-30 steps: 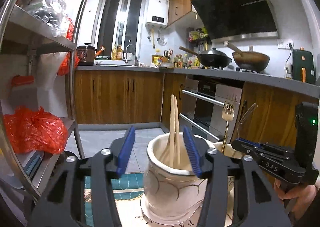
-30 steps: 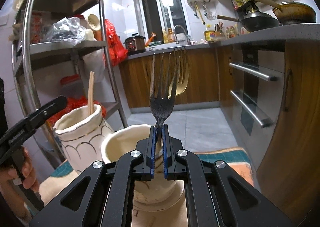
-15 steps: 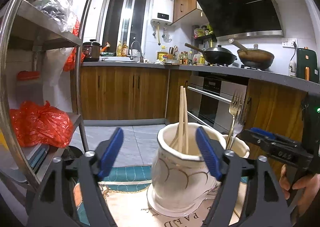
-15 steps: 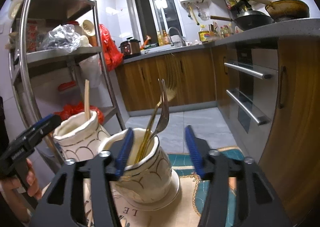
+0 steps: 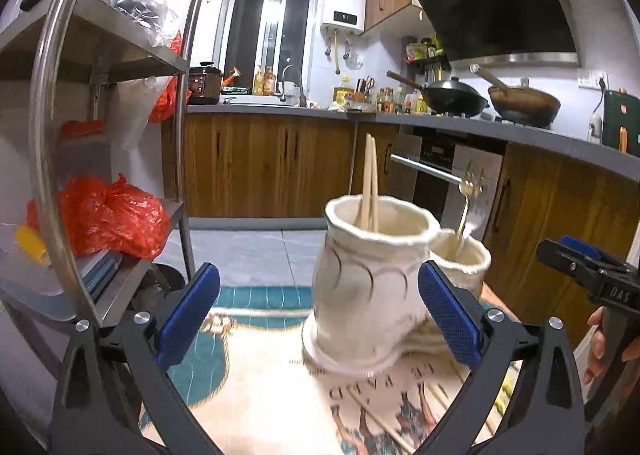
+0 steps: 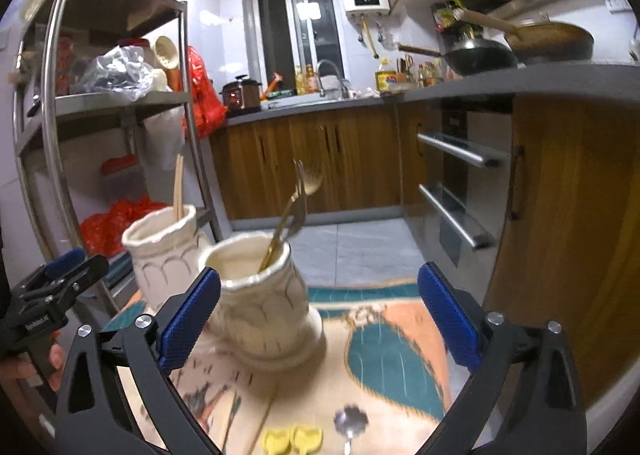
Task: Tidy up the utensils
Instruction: 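Withdraw both tools from the holder back over the utensils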
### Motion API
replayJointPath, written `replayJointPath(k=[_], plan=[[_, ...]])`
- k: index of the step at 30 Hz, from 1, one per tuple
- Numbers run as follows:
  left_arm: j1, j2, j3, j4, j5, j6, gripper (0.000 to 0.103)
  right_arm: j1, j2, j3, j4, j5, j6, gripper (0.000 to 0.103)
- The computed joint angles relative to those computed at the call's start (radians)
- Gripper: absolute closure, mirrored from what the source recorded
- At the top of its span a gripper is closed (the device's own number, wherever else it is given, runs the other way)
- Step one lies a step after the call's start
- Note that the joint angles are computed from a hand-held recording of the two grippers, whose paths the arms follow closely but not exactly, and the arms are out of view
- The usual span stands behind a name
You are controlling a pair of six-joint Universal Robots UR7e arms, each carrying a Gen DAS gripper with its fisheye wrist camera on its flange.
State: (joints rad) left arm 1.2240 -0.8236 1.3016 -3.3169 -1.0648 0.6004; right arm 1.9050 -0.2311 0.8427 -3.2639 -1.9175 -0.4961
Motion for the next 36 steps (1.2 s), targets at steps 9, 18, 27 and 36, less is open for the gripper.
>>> replayJointPath(k=[9, 18, 27, 36], plan=[[-0.03, -0.064, 0.155, 0.021, 0.083, -0.02, 0.006, -0.006, -0.105, 0.202, -0.026, -0.094, 0.083, 0.005], [-0.04, -0.073, 0.213, 0.191, 0.206, -0.128, 0.006, -0.012, -0.166, 0.332, 0.007, -0.183, 0.088, 0.005], [-0.052, -0.063, 0.237, 0.276, 0.258, -0.163, 0.006, -0.015, -0.179, 0.375, 0.057, -0.248, 0.088, 0.005], [-0.045, -0.074, 0.238, 0.387, 0.263, -0.201, 0.029, -0.023, -0.188, 0.39, 0.13, -0.235, 0.107, 0.011]])
